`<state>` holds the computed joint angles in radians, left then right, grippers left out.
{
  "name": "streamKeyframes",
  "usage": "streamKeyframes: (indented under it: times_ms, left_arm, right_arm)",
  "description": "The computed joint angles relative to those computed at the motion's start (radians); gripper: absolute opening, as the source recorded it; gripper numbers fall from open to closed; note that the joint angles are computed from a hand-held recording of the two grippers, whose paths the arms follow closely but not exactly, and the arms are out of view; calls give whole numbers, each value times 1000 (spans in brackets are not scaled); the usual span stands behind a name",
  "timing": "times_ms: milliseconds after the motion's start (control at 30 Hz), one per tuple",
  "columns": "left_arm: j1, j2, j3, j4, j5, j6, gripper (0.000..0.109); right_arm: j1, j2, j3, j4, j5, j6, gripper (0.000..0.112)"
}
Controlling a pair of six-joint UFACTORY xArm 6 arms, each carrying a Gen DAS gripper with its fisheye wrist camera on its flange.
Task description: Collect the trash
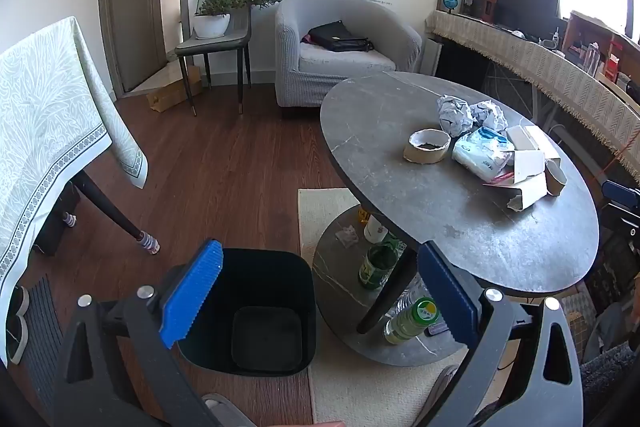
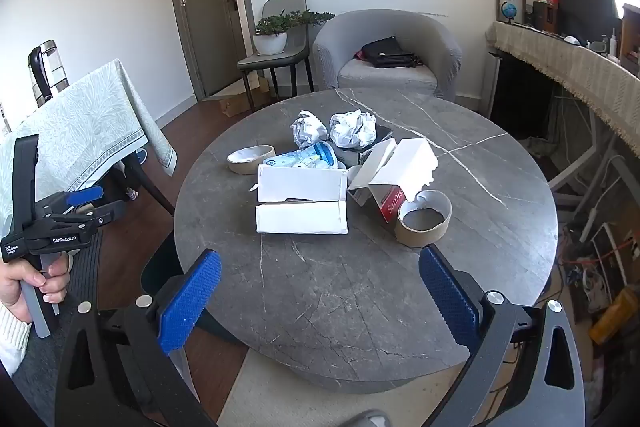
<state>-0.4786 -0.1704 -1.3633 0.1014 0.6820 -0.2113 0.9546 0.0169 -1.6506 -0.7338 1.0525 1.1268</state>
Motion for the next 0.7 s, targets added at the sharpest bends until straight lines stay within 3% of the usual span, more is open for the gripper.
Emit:
streamKeyframes:
  times_ms: [700]
  left_arm:
    - [-2, 0, 7, 6, -9, -2, 100]
  right_arm:
    - [-5, 1, 2, 2, -19, 2, 100]
